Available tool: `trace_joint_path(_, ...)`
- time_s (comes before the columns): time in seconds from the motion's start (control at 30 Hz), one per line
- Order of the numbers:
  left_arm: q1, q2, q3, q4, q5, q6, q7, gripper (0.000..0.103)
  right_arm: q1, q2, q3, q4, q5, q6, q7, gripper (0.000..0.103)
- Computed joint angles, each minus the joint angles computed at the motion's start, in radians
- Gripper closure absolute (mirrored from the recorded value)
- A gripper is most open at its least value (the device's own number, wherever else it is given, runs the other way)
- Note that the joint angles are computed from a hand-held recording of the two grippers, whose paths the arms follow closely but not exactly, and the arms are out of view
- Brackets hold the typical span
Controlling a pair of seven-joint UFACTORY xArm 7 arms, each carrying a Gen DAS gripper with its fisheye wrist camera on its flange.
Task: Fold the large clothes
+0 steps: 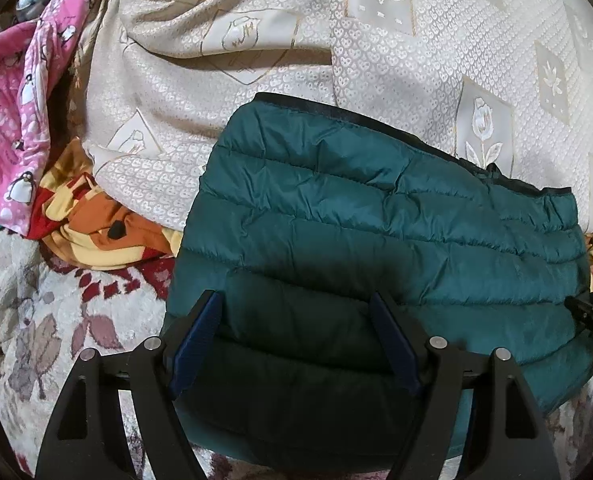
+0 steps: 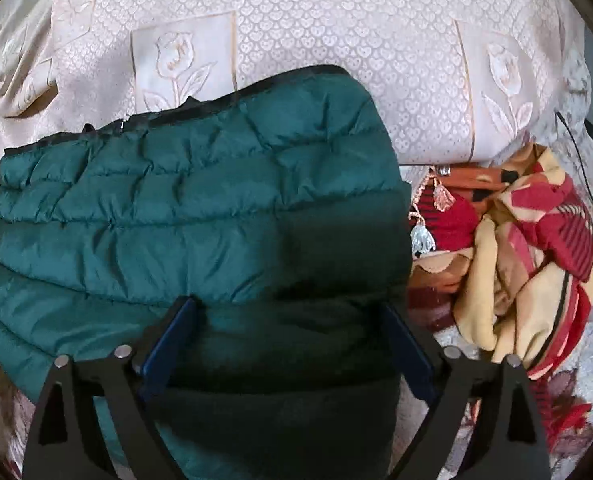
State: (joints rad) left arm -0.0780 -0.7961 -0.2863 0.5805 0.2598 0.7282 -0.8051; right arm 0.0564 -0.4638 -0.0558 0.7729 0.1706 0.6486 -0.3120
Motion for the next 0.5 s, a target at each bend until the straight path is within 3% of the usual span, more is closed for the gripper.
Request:
trace_joint_path(0.33,-0.012,-0.005,0.026,-0.008,-0.023,-0.015,0.015,0.036,0.009,-0.029,-0.018,0.018,0.023,0.018,-0.026,0.008)
trace_joint_path(0.5,-0.031,-0.043,0.094,-0.038,-0.086,-0.068,0.047,0.036,0.020,-0.006,-0.051,0.045,0.076,0.044,-0.060,0.001)
